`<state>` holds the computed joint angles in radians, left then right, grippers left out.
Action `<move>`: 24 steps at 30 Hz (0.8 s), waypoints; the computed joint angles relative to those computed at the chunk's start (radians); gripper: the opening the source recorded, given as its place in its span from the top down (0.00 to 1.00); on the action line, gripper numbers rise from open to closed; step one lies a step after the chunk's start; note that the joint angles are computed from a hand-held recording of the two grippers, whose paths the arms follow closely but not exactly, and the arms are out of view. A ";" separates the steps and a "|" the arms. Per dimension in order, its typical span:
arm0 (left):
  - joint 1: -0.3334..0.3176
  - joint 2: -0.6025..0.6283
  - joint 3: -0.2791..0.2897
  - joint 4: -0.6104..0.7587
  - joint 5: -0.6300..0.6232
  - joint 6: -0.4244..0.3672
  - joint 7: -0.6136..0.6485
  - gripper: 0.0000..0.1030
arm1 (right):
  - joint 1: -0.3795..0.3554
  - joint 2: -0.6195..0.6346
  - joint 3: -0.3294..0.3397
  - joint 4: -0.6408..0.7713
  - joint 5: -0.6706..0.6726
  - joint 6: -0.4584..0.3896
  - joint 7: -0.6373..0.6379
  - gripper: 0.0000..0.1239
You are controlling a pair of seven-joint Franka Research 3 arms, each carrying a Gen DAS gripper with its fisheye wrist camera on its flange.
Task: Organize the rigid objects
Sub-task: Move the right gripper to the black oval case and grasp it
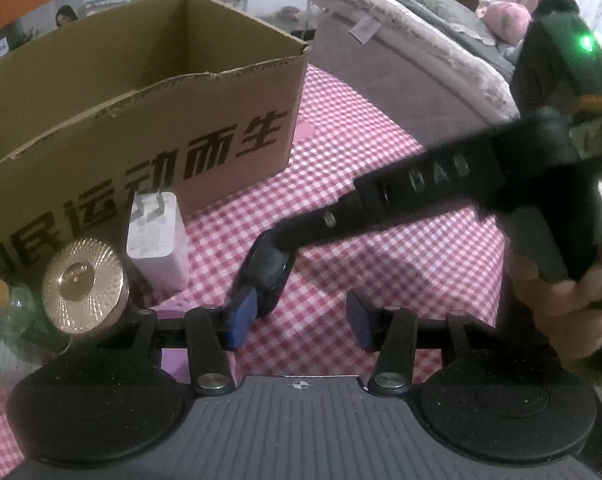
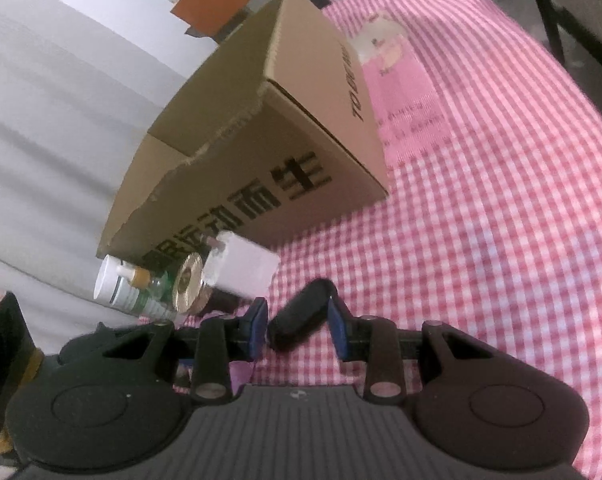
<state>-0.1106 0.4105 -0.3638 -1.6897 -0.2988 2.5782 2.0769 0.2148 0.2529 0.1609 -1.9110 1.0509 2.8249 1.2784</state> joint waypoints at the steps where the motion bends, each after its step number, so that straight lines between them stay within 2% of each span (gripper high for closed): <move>1: -0.005 0.003 0.005 0.005 0.008 0.003 -0.010 0.52 | 0.003 0.006 -0.003 0.011 -0.013 0.001 0.002 0.71; 10: -0.049 0.046 0.034 0.052 0.119 0.038 -0.089 0.52 | -0.006 0.020 -0.003 0.029 -0.053 -0.037 0.069 0.71; 14: -0.070 0.077 0.045 0.087 0.190 0.029 -0.130 0.54 | -0.021 0.011 0.005 0.007 0.011 -0.054 0.039 0.71; 19: -0.049 0.083 0.018 0.094 0.185 -0.001 -0.109 0.59 | -0.024 0.012 0.004 -0.002 0.066 -0.068 -0.005 0.71; 24: -0.071 0.091 0.044 0.099 0.228 0.009 -0.162 0.59 | -0.011 0.026 0.005 0.010 0.080 -0.057 -0.029 0.73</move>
